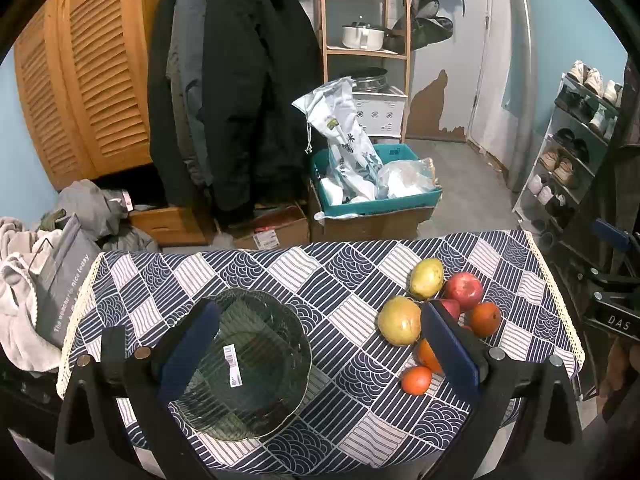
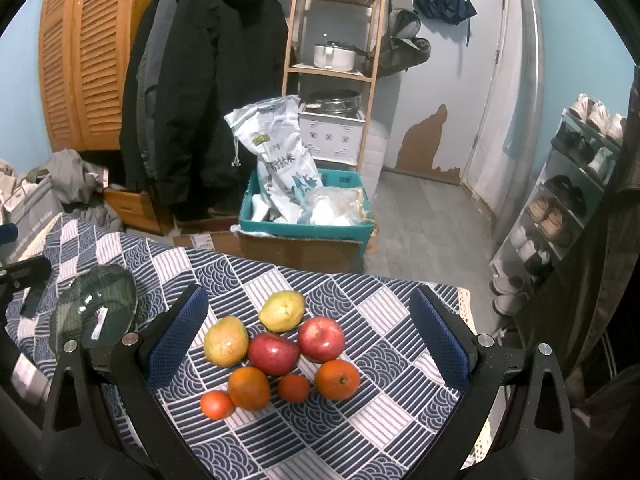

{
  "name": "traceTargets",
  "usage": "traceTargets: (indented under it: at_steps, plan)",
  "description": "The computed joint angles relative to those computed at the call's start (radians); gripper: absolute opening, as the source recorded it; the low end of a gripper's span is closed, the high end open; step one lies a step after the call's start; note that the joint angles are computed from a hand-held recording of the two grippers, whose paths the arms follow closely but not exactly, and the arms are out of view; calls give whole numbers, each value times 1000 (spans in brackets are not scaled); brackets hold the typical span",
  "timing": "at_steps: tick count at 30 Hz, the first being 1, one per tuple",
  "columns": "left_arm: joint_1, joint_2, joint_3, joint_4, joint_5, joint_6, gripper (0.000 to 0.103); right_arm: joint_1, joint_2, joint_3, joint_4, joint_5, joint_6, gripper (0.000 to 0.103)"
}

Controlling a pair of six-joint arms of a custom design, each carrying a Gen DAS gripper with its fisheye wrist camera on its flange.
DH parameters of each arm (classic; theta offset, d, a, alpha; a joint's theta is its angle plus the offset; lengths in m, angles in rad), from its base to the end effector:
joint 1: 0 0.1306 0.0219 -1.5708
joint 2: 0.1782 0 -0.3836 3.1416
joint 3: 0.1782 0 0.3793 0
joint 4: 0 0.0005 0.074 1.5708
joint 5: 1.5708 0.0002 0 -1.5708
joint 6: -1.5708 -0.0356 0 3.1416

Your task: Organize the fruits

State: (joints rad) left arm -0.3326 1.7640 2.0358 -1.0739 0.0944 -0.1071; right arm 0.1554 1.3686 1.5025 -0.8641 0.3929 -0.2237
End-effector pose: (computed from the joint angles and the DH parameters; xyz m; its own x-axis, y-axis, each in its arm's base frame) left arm 0.5682 -0.2003 0.5111 -0.6342 0.3317 -0.6985 0.4574 0.8892 0.0069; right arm 0.4646 0.0585 0.4933 -0.6118 0.1116 -0.7831 0.2816 0.9559 -0.0837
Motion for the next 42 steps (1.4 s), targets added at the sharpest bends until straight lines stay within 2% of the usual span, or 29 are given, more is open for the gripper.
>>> traceTargets:
  at_steps: [8,15,31,40,42]
  plan:
    - [-5,-7,-16,11,-20,1,102,0,1,2,-3,1,-2,99]
    - [-2,18,19,-33,-11,11,102,-6,-5,-15,3,1,-1,99]
    - [-1,19,14,-11,-12,5,102,-19,-13,-20,-1,-4,7,99]
    - [-8,50,45,-39,-10,8,102,-39,8,-10,-36,-33,13,99]
    - [-13,70,66,-65,-16,3,102,-47,23,2,-55,-36,14,99]
